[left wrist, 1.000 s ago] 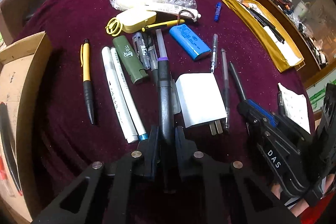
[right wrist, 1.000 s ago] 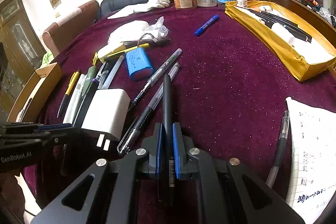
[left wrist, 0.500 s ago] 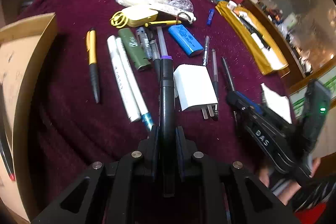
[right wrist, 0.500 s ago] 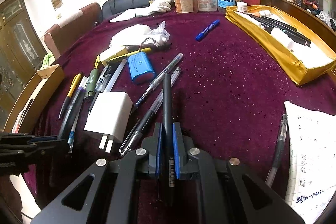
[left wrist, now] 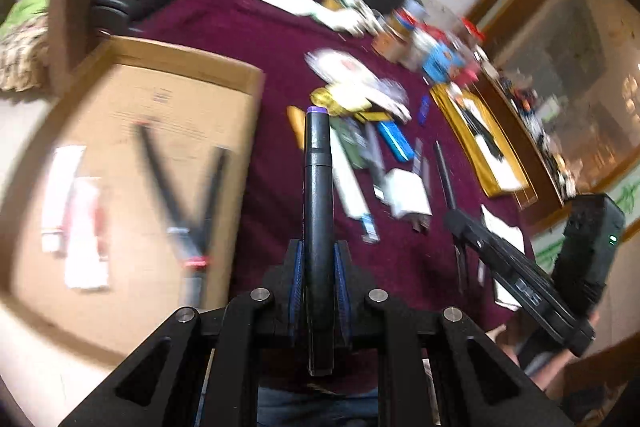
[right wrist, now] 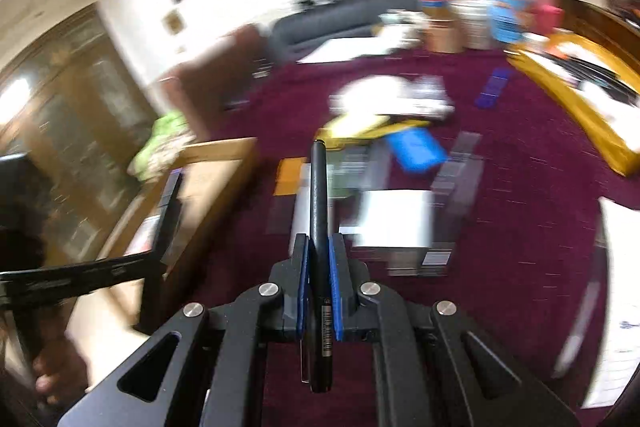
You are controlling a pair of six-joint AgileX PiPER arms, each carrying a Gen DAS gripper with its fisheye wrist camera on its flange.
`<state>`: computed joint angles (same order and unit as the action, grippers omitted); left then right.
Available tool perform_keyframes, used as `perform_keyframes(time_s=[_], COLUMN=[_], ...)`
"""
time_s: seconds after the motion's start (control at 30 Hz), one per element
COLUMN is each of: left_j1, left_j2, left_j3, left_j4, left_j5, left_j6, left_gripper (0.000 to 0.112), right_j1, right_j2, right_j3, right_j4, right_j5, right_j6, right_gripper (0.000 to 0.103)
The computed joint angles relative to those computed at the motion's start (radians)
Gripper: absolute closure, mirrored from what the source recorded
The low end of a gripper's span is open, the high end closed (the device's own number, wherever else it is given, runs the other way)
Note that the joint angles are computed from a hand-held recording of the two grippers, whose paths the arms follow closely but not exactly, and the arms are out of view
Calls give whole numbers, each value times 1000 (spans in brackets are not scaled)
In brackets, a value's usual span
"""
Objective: Organize rigid objects
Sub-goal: 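Carry the pen and marker into the cardboard tray and release both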
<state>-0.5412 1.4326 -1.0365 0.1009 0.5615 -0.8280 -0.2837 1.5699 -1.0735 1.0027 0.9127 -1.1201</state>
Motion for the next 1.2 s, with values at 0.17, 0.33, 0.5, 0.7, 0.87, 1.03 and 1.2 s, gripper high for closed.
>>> perform_keyframes(time_s=[0.17, 0.33, 0.5, 0.7, 0.87, 1.03, 1.2], left_j1=[132, 240, 280, 310, 335, 344, 369], left_j2=[-141, -129, -82, -11, 33, 40, 10], left_j3=[133, 188, 197, 172, 160, 157, 189], left_j4=[18, -64, -87, -95, -119, -111, -203], left_j5=[20, 19, -14, -20, -21, -33, -88], left_j6=[-6, 107, 145, 171, 202, 192, 277], left_gripper=[97, 97, 97, 97, 97, 97, 75], right_j1=[205, 434, 550, 620, 663, 681, 662], right_j2=[3, 76, 201, 341, 430, 444, 420], right_j3=[-41, -161, -304, -431, -512, -519, -490], right_j4=[-41, -143, -223, -322, -406, -465, -395], right_j5=[38, -35, -78, -112, -132, -162, -169], right_j6=[154, 332, 466, 581, 654, 696, 636], right_gripper=[94, 94, 94, 94, 94, 94, 76])
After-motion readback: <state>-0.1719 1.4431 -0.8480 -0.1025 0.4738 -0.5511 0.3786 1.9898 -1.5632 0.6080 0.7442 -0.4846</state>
